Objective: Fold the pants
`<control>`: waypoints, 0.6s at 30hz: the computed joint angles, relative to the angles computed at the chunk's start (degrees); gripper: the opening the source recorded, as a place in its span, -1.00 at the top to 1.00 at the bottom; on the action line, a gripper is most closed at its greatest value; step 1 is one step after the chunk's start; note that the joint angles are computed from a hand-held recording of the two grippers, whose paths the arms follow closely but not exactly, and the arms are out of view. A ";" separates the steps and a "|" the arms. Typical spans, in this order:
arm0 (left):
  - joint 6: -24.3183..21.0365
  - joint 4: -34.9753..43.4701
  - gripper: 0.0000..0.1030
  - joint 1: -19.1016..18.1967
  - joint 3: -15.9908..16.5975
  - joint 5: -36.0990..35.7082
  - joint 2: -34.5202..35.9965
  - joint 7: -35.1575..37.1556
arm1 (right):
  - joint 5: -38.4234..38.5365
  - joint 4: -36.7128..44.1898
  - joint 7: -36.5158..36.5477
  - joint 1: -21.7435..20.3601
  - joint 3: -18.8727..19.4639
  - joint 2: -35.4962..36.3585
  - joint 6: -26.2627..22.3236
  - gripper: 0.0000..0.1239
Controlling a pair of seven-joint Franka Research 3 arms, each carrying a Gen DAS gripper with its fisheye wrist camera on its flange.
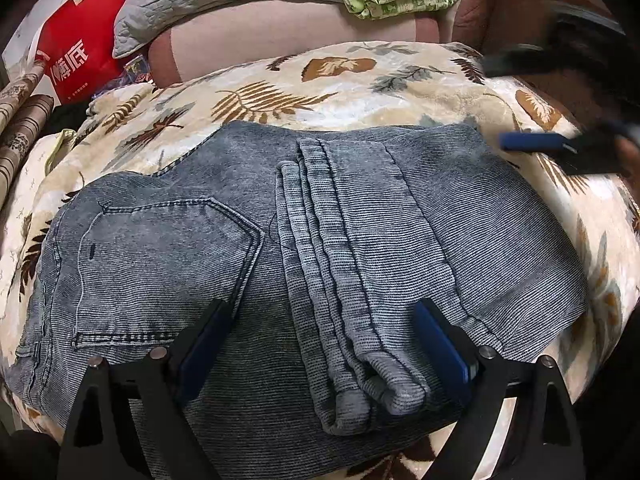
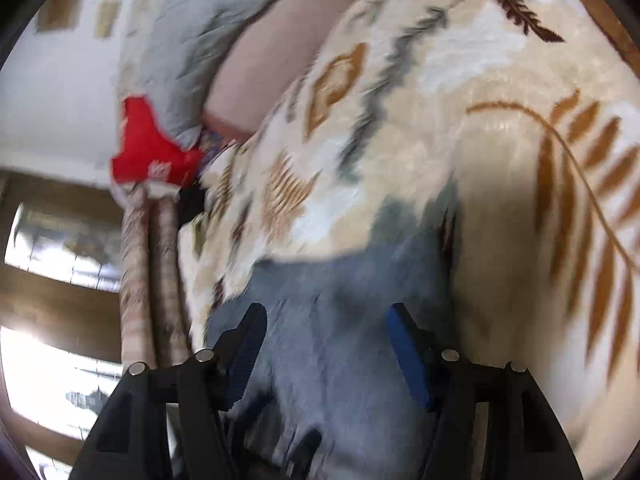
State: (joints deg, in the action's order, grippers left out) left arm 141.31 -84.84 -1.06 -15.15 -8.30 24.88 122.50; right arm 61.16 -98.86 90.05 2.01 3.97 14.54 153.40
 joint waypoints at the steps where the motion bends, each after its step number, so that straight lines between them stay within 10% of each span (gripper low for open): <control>1: -0.07 0.01 -0.81 -0.07 0.04 0.09 -0.02 -0.15 | 0.68 -3.56 0.30 0.63 0.39 -2.92 1.45 -0.07; 9: -4.72 3.94 -0.81 -0.70 0.63 1.27 1.26 -2.26 | 23.65 -18.04 -12.19 5.01 0.79 -10.73 6.13 -0.11; 18: 0.88 -2.06 -0.83 -1.01 1.26 3.12 -1.63 -2.35 | 22.72 -20.95 -11.31 8.67 -1.78 -13.69 6.44 -0.17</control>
State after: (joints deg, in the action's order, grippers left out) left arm 142.19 -86.90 -2.08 -13.89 -5.18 23.25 120.15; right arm 83.88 -119.81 78.74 10.68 2.19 0.85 159.84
